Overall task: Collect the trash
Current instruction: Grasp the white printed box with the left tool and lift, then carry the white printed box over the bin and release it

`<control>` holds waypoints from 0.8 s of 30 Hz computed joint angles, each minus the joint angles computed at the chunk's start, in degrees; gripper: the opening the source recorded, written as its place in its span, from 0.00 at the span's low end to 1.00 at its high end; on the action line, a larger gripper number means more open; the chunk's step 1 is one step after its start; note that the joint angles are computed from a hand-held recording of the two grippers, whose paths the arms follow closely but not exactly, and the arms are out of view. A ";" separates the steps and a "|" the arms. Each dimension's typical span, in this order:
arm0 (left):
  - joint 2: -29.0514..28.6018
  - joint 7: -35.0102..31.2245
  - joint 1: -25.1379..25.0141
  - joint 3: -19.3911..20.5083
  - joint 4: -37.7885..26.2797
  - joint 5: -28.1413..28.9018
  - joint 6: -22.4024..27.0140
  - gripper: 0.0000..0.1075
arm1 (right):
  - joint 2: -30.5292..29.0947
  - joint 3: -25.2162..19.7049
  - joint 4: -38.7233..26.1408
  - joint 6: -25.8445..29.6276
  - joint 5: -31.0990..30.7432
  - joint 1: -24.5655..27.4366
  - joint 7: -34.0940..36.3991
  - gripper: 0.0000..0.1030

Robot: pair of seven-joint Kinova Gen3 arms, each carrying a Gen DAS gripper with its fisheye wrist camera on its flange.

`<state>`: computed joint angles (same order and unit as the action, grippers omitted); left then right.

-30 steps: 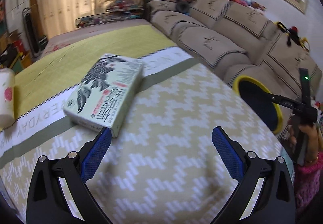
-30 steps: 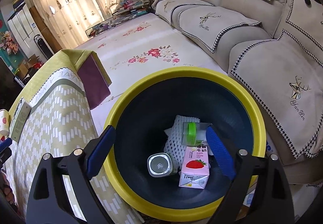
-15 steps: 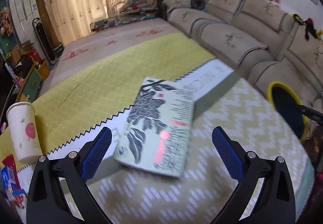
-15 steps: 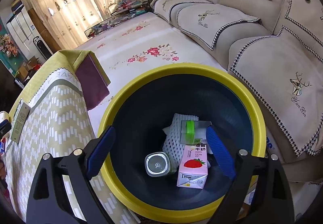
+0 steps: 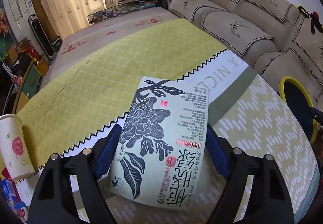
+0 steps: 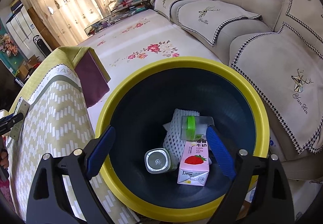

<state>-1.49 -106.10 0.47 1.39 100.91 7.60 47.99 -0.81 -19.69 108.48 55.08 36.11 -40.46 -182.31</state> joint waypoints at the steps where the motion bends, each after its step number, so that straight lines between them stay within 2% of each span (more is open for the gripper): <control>1: 0.15 -0.18 -0.04 -0.06 -0.20 0.27 0.14 0.70 | -0.20 0.00 0.24 -0.16 -0.05 0.00 -0.15 0.84; 8: -2.03 3.35 1.77 1.53 0.21 -1.79 0.11 0.69 | -2.22 -0.78 2.12 -1.19 -0.25 0.72 -1.19 0.84; 14: -5.61 6.31 5.15 3.88 -1.29 -1.79 2.93 0.69 | -5.05 -2.80 3.50 -1.03 -0.02 1.80 -2.34 0.84; 19: -6.62 12.43 9.93 9.00 -4.51 -4.46 5.80 0.69 | -8.21 -4.86 4.54 0.00 -0.58 3.40 -1.96 0.84; 24: -3.78 19.02 16.15 14.04 -9.11 -7.75 7.69 0.69 | -11.82 -7.32 5.80 2.98 -2.20 5.63 -0.58 0.84</control>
<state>-5.27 -87.08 16.62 15.43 91.80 -0.14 55.68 -12.62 -27.01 114.29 58.06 33.91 -34.83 -182.90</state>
